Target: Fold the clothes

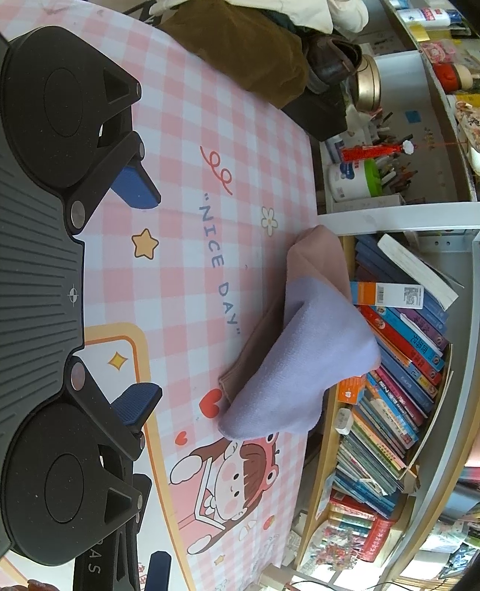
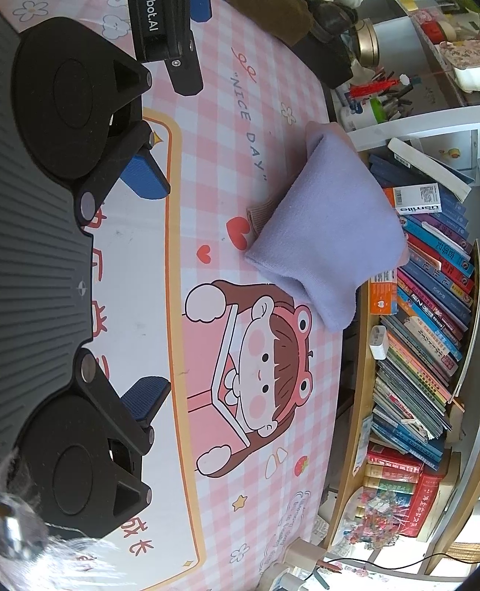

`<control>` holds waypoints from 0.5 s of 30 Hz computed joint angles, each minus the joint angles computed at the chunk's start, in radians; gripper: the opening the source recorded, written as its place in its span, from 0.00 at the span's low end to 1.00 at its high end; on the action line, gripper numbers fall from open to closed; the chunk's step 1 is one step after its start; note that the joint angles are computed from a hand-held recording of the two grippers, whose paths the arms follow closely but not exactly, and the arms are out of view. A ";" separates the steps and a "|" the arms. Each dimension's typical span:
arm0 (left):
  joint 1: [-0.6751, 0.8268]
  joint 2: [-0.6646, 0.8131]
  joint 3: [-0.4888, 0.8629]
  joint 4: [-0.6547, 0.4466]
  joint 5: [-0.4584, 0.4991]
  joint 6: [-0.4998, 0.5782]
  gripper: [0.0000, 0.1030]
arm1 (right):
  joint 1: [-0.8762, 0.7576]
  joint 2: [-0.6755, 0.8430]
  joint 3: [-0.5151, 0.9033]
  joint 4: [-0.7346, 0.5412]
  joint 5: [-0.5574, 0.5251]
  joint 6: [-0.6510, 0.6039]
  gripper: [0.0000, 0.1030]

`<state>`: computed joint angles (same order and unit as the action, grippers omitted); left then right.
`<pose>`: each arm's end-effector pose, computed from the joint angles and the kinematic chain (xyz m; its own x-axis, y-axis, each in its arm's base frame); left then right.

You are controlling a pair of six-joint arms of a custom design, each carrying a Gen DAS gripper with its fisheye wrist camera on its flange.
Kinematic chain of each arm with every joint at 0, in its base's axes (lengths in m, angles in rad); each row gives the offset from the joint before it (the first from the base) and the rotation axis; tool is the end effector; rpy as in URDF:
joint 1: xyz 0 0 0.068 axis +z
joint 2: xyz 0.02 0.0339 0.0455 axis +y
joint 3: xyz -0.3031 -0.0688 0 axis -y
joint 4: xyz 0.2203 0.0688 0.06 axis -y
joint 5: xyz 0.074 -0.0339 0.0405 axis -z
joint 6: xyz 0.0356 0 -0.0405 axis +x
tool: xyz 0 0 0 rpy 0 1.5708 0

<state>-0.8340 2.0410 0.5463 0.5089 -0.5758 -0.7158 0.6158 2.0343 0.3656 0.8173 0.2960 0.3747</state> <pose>0.2101 -0.2027 0.0820 -0.6978 -0.0500 -0.7146 -0.0513 0.9985 -0.0198 0.2222 0.1445 0.0782 -0.7162 -0.0779 -0.6935 -0.1434 0.9890 0.0370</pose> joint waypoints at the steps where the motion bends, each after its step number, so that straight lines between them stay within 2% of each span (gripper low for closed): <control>1: 0.000 0.000 0.000 0.001 0.000 0.000 0.99 | 0.000 0.001 0.001 0.000 0.000 0.000 1.00; 15: -0.004 -0.002 0.001 -0.006 -0.005 -0.002 0.99 | 0.003 -0.006 -0.001 -0.007 0.005 0.006 1.00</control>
<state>-0.8378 2.0386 0.5469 0.5028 -0.5806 -0.7176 0.6184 2.0279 0.3649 0.8105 0.3009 0.3809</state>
